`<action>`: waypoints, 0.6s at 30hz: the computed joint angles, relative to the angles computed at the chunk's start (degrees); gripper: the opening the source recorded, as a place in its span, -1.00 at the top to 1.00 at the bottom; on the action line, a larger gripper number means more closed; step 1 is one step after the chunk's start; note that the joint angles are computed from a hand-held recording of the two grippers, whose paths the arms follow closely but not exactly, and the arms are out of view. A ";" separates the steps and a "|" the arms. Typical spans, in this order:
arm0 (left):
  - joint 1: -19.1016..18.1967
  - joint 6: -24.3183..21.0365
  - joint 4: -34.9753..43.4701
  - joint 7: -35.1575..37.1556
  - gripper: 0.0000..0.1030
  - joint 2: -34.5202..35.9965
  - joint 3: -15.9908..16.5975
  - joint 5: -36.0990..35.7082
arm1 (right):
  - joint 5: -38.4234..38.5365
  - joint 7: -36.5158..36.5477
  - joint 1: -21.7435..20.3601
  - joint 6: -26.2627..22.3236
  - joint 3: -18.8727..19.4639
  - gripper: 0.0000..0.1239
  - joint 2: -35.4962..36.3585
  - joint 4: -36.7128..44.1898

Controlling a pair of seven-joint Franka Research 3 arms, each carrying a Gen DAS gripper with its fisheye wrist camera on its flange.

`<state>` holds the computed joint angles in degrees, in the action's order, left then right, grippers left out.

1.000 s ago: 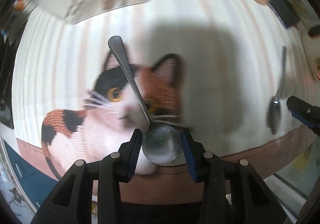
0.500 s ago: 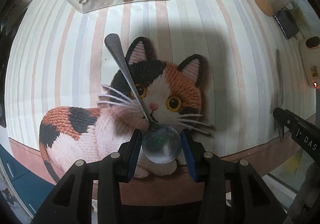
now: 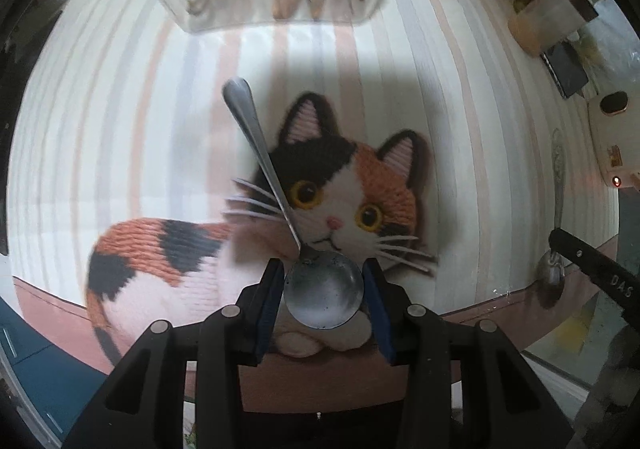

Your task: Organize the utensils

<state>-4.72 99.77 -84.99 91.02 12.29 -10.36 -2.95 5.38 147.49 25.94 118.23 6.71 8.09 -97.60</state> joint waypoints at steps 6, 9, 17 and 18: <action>0.87 1.75 -0.34 2.72 0.97 -2.14 0.74 1.67 | 0.38 -1.94 -0.36 1.67 0.06 0.96 -0.82 0.86; 1.67 1.71 -0.01 3.04 0.97 -2.35 1.31 1.44 | 0.49 -2.84 -0.29 2.35 0.17 0.96 -0.37 1.79; 7.73 -2.85 0.92 -4.27 0.58 -1.11 3.61 -11.51 | 0.32 -4.51 0.68 2.75 -0.22 0.96 4.86 7.61; 8.60 -3.30 1.09 -5.20 0.46 -0.65 3.75 -13.48 | 0.38 -4.64 0.76 2.59 -0.33 0.96 5.29 8.02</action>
